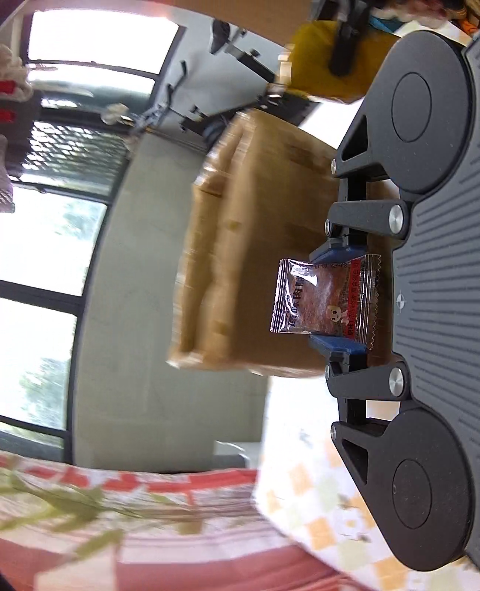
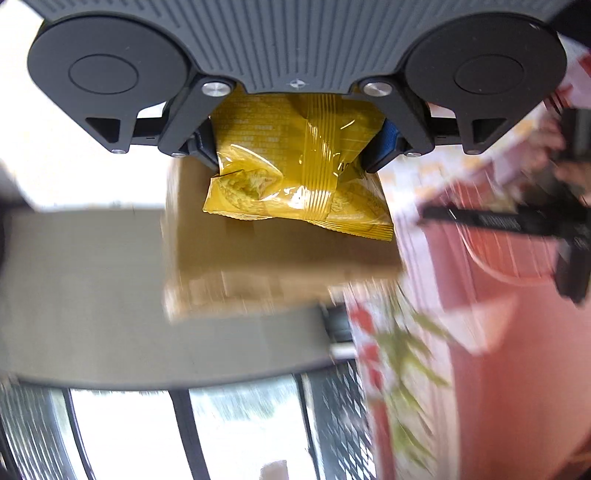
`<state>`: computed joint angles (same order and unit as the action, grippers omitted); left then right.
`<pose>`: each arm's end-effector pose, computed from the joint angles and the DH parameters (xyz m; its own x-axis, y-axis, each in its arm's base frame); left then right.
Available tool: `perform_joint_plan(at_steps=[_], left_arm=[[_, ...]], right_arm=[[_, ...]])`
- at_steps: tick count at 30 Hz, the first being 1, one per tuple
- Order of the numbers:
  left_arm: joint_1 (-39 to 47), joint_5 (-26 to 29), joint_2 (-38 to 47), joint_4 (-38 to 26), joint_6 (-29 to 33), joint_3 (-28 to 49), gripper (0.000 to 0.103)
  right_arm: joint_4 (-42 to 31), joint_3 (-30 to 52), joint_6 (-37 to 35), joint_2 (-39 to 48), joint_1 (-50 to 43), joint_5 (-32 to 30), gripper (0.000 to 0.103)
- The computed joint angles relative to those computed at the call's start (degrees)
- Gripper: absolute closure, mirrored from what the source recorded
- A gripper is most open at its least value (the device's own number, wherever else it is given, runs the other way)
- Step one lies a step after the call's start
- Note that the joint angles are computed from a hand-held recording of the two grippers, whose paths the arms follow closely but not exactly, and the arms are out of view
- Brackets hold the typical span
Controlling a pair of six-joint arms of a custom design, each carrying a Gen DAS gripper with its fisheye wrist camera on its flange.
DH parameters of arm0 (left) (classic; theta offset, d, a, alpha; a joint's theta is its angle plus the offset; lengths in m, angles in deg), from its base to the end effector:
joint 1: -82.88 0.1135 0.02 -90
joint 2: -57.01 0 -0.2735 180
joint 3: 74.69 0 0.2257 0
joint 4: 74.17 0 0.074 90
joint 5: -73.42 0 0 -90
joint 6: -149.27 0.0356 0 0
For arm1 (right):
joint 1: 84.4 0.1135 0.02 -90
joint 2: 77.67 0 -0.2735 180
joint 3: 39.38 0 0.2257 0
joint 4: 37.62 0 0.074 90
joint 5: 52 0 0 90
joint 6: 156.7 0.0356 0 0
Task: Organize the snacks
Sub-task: 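Carry the candy packet and yellow chip bag over the open box and release both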
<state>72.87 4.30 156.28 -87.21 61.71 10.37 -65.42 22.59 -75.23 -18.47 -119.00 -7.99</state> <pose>0.3702 -0.0782 0.2789 -0.4303 0.1163 -0.8952 0.4932 0.8609 -0.1252 0.1749 -0.0896 0.3176 -0.3234 0.0979 -0.9412 -0.1920 0.9672 0.1665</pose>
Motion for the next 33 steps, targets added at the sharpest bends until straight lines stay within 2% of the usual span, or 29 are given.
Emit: perform_joint_plan(at_steps=[3,5,8,13,18,22,26,28,33], left_arm=[[-1.58,-0.42,2.12,-0.76,0.18,6.31,0.060],[-2.38,-0.17,4.75,-2.43,-0.54,12.23,0.060],[-3.98,-2.14,10.00,-5.24,-1.28,22.02,0.060],[-6.30,-5.72,20.40,-13.69,-2.35,41.08,0.060],[-7.65,-7.88,29.29,-22.78,-0.49,56.37,0.060],[-7.51,-8.76,31.79,-25.05,1.34,59.46,0.059],[-6.53,-7.16,33.28,-25.23,-0.97,60.86,0.054],[-6.39,-6.25,33.62,-26.25,-1.01,61.67,0.046],[-6.60,-7.44,30.44,-24.63,1.18,56.79,0.032]], right_arm=[[3.39,7.70,1.94,5.27,3.56,2.22,0.023],[6.09,12.71,3.27,9.97,6.66,5.45,0.023],[7.09,21.46,1.07,18.64,11.91,12.61,0.023],[5.63,35.90,1.03,33.50,17.32,22.74,0.023],[-1.13,47.16,7.11,43.58,19.15,30.95,0.023],[-3.18,49.08,5.66,45.13,19.32,32.29,0.022],[-6.35,50.39,2.92,45.13,19.50,31.80,0.019],[-6.98,50.52,2.55,44.96,20.06,32.55,0.018],[-4.94,47.46,2.47,42.36,20.09,31.22,0.011]])
